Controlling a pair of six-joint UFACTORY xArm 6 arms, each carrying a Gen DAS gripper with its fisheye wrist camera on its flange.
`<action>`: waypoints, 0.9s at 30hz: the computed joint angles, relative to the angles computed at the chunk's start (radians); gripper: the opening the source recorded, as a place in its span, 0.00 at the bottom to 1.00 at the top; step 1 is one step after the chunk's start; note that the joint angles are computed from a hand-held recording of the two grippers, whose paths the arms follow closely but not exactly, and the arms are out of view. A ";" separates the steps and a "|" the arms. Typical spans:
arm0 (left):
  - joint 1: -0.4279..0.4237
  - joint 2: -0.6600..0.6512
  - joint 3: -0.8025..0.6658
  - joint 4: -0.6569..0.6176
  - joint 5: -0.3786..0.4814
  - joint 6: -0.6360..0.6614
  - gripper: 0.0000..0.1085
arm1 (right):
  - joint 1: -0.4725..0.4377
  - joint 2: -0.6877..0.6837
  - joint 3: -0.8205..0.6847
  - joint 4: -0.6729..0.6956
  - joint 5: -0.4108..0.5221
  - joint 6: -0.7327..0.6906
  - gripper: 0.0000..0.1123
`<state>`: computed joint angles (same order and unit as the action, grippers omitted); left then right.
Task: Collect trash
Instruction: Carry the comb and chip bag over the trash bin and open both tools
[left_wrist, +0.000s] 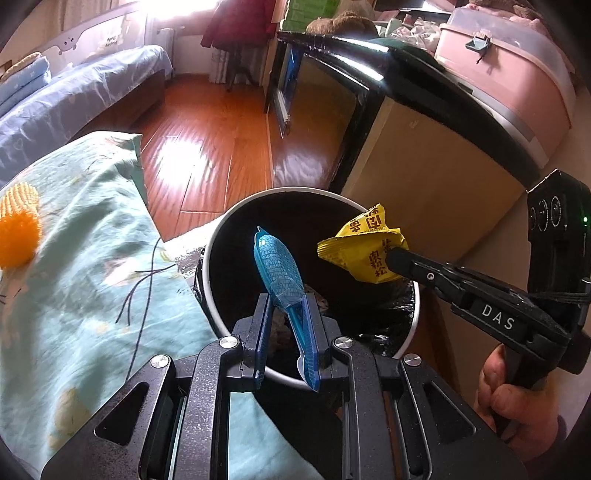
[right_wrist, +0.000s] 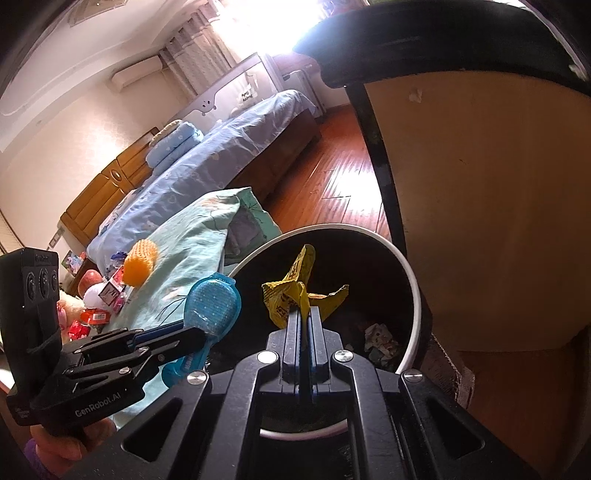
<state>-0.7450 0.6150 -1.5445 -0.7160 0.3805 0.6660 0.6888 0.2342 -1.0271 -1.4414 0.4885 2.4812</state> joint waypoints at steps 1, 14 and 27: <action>0.002 0.002 -0.004 0.003 0.005 -0.002 0.14 | -0.003 0.003 -0.002 0.002 -0.002 -0.002 0.03; 0.011 0.050 -0.065 0.054 0.058 -0.063 0.15 | -0.037 0.021 -0.006 0.035 -0.031 -0.041 0.08; 0.037 -0.076 0.118 -0.080 -0.036 0.006 0.57 | -0.014 0.002 -0.009 -0.055 -0.015 0.082 0.65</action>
<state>-0.7080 0.5387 -1.4268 -0.7957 0.3448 0.6723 0.6746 0.2359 -1.0358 -1.4963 0.4734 2.5633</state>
